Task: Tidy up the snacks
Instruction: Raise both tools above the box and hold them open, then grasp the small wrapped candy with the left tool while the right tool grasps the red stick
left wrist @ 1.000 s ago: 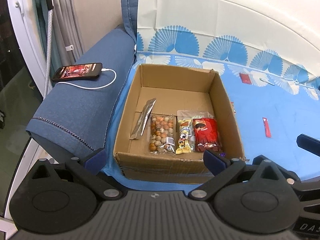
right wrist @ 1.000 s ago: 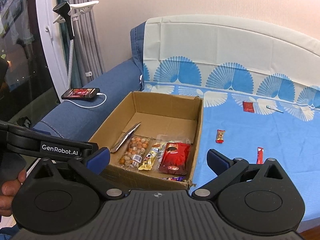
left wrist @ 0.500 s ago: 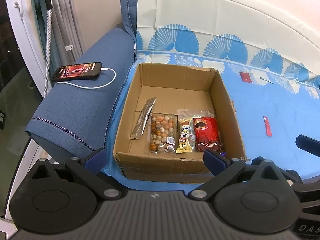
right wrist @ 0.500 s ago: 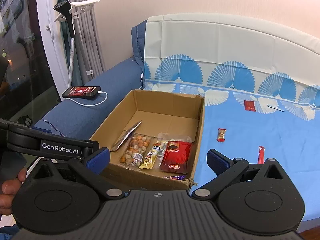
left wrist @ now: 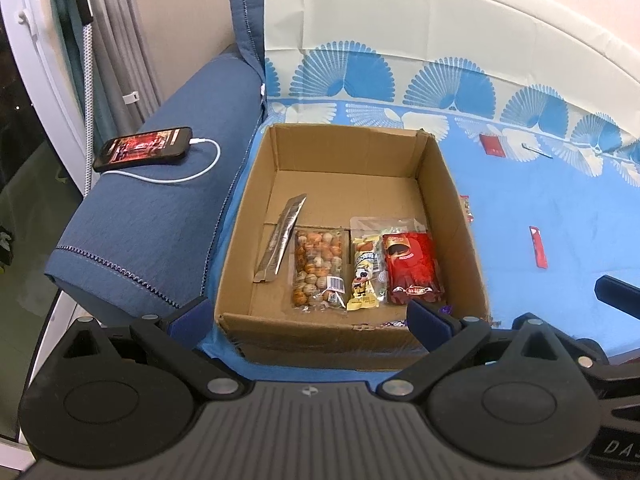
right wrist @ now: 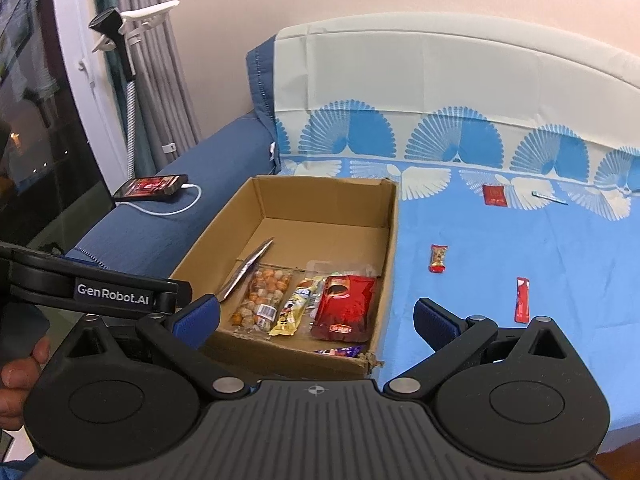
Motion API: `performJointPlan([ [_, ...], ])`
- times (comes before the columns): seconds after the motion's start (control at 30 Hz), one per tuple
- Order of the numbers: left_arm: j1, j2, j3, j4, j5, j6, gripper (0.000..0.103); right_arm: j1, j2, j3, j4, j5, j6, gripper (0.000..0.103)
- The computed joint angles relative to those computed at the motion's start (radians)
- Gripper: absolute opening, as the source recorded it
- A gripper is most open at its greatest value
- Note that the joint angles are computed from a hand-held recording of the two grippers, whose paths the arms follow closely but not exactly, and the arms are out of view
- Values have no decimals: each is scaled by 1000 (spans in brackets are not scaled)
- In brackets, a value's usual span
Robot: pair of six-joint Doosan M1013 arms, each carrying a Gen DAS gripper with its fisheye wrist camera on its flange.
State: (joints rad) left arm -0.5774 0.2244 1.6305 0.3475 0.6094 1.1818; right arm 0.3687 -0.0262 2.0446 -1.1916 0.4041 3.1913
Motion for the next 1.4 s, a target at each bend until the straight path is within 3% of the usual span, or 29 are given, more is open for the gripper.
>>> performJointPlan([
  [0.27,-26,49,-73,-11,47,37,103,-67,-14,39,-38,42,120,103],
  [0.43,-52,91,-138,-14,67,67,103,-139,-5,68,-18,90,160,103],
  [0.67,-97,195,-287,-81,138,176,103,-270,49,79,28,71,144,103],
  [0.83,-131,325,-468,-196,244,322,103,-346,113,56,95,34,77,103],
  [0.97,-168,459,-631,-167,326,364,103,-391,161,34,119,10,56,103],
  [1.2,-196,754,-1016,-108,574,392,103,-447,261,-27,267,-35,-100,103],
  [1.3,-195,841,-1134,-90,631,387,103,-458,310,-64,308,-39,-168,103],
  [1.4,-206,869,-1139,-19,569,420,103,-457,365,-109,318,-8,-204,103],
])
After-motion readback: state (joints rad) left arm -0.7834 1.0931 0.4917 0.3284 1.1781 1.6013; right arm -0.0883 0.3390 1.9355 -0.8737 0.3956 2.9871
